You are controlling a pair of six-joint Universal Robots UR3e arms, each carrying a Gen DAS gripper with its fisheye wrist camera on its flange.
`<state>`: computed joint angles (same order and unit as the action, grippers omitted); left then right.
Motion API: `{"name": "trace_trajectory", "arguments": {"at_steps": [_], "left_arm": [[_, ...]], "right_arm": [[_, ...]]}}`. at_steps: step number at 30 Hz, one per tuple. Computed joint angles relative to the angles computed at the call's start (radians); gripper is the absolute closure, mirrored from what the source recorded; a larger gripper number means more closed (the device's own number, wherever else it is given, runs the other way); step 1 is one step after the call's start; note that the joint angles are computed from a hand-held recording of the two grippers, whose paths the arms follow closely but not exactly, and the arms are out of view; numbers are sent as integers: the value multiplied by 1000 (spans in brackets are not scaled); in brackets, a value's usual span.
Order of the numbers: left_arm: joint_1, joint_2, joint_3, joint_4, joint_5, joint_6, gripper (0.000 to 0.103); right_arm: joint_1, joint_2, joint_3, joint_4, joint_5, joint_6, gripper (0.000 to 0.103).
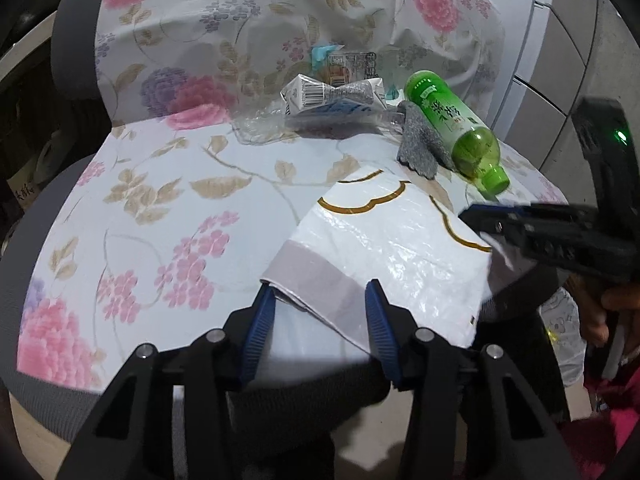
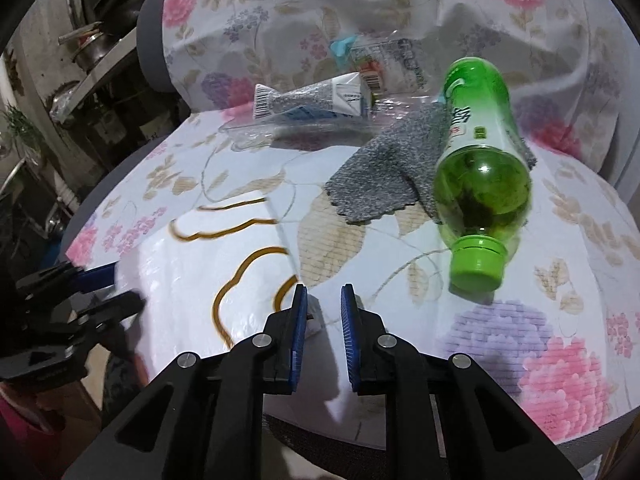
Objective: Collect trash
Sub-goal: 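Reach the right tool to the bag edge beside the left tool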
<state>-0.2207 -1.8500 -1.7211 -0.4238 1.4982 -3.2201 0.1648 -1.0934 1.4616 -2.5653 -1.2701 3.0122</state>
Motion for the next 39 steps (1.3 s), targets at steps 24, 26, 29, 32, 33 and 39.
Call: {"name": "trace_trajectory", "arguments": {"at_steps": [24,26,29,32,33,39], "left_arm": [[57,-126,191,-53,-105,-4,47],[58,-150,215,-72,-126,8,47],[48,-173,233,-62,-131,31,47],[74,-155,213,-63,-213,27,49],[80,-147,200,-57,-234,28,51],[129,-97,99,18,-409,7,54]], "right_arm": [[1,-37,79,-62,-3,-108,85],[-3,-35,64,-35,8,-103,85],[-13,-35,65,-28,29,-97,85],[-20,-34,68,-31,45,-93,85],[-23,-33,68,-30,49,-94,85],[-32,-34,77,-40,72,-86,85]]}}
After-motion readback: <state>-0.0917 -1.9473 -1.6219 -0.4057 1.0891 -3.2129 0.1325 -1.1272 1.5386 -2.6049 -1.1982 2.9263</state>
